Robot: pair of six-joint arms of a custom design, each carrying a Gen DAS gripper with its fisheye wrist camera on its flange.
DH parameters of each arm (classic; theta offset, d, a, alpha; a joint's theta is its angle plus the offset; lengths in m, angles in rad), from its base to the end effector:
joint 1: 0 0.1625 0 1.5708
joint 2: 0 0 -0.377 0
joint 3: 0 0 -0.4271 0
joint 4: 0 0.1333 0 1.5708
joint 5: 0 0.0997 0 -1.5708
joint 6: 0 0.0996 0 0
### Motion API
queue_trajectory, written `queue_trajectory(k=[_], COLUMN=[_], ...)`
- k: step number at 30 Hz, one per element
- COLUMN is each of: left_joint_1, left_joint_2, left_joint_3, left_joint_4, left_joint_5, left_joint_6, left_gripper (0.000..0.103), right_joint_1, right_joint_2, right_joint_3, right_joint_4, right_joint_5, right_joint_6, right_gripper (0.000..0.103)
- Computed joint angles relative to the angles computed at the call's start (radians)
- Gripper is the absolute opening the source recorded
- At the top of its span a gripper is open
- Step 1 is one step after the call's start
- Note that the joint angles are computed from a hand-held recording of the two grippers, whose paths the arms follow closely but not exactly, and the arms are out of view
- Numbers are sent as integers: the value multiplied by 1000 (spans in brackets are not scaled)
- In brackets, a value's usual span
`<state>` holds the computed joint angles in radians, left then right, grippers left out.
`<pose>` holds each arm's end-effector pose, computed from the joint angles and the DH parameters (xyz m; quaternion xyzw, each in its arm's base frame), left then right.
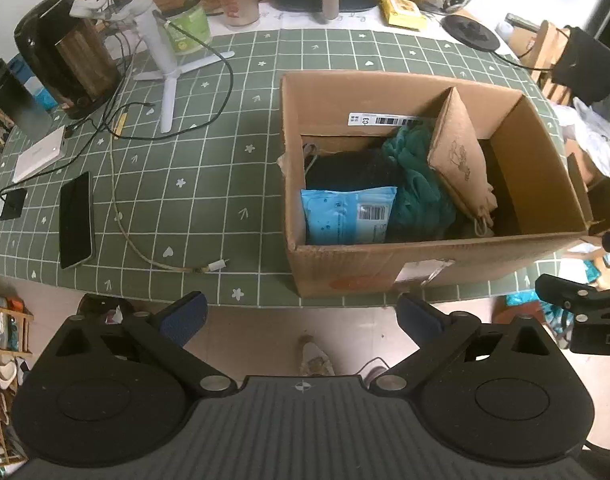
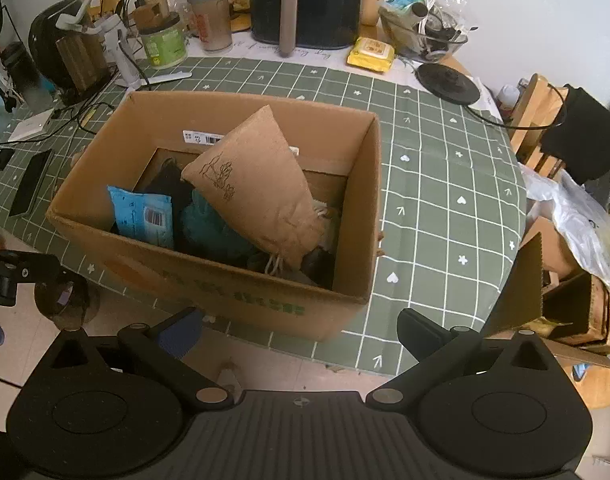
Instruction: Organize soft objects
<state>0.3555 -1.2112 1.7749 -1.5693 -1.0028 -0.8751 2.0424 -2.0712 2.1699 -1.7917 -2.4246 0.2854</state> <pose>-0.4345 -0.3607 0.1629 0.2331 0.8953 -0.0985 0.3666 0.2114 -0.2863 0.3984 0.0593 -0.9070 0.2044 0.3635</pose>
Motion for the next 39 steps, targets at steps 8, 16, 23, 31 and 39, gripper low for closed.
queue_trajectory(k=[8, 16, 23, 31, 39], left_joint_1=[8, 9, 8, 7, 8], left_joint_2=[6, 4, 1, 0, -5], left_joint_3=[-3, 1, 2, 3, 7], left_joint_4=[-14, -27, -26, -23, -25], left_joint_5=[-29, -32, -39, -40, -43], left_joint_6=[42, 61, 66, 67, 71], left_gripper=[103, 103, 103, 103, 103], right_joint_1=[-7, -8, -1, 6, 11], right_joint_2=[14, 22, 30, 38, 46], right_joint_3=[-11, -16, -19, -24, -28], right_joint_4=[49, 66, 85, 100, 118], right_joint_5=[-11, -18, -36, -51, -66], right_joint_6=[35, 57, 84, 103, 123], right_gripper=[103, 103, 103, 103, 103])
